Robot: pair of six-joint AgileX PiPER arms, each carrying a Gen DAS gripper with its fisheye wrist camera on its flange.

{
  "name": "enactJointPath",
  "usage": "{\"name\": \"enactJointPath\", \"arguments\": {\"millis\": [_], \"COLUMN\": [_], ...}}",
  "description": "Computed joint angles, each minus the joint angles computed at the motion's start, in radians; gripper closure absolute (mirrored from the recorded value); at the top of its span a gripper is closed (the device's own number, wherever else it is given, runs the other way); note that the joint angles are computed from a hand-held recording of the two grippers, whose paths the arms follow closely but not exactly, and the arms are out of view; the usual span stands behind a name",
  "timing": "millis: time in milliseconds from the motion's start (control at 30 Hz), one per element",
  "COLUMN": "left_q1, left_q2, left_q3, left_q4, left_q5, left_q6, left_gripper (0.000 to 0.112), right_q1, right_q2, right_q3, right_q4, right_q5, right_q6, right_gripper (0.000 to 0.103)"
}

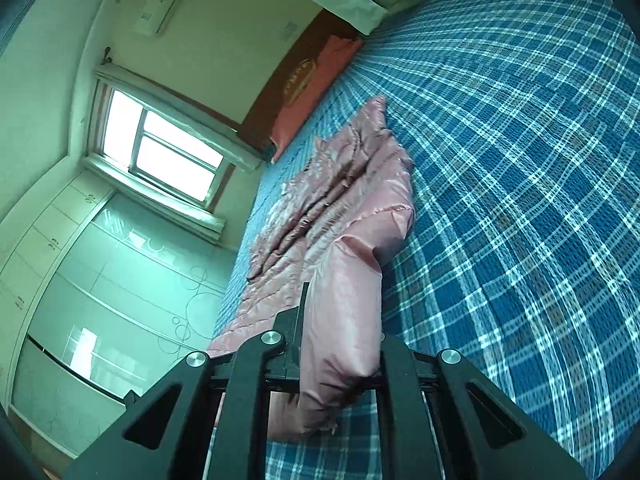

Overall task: Fold large clothes
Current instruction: 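Grasp the jacket hem with both grippers and lift it toward the collar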

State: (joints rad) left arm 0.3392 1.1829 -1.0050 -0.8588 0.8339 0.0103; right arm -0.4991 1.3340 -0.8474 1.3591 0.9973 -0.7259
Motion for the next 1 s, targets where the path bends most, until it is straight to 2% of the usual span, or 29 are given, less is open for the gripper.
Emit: {"name": "enactJointPath", "arguments": {"millis": [100,167,300,400,667,800,1000], "left_q1": [0.029,0.037,-0.006,-0.001,0.007,-0.033,-0.116], "left_q2": [-0.029,-0.039,-0.012,0.015,0.056,0.119,0.315], "left_q3": [-0.007,-0.020,-0.055,-0.053,-0.077,-0.160,-0.416], "left_q4": [-0.017,-0.017,0.030,0.014,0.014,0.032,0.107], "left_q5": [0.050,0.070,0.040,0.047,0.045,0.004,-0.035], "left_q6": [0.018,0.035,0.022,0.016,0.036,0.036,-0.023], "left_gripper": [0.107,0.107,0.107,0.107,0.107,0.107,0.107], "right_q1": [-0.040,-0.040,0.008,0.029,0.026,0.070,0.150], "right_q2": [-0.053,-0.059,-0.012,0.011,0.043,0.105,0.296], "right_q3": [0.011,0.003,-0.027,-0.020,-0.044,-0.131,-0.393], "right_q4": [0.005,0.003,-0.047,-0.077,-0.038,0.016,0.054], "right_q5": [0.056,0.059,-0.002,-0.027,-0.011,-0.034,-0.080], "right_q6": [-0.004,-0.001,0.044,0.069,0.057,0.033,0.073], "right_gripper": [0.094,0.094,0.094,0.094,0.095,0.096,0.096]}}
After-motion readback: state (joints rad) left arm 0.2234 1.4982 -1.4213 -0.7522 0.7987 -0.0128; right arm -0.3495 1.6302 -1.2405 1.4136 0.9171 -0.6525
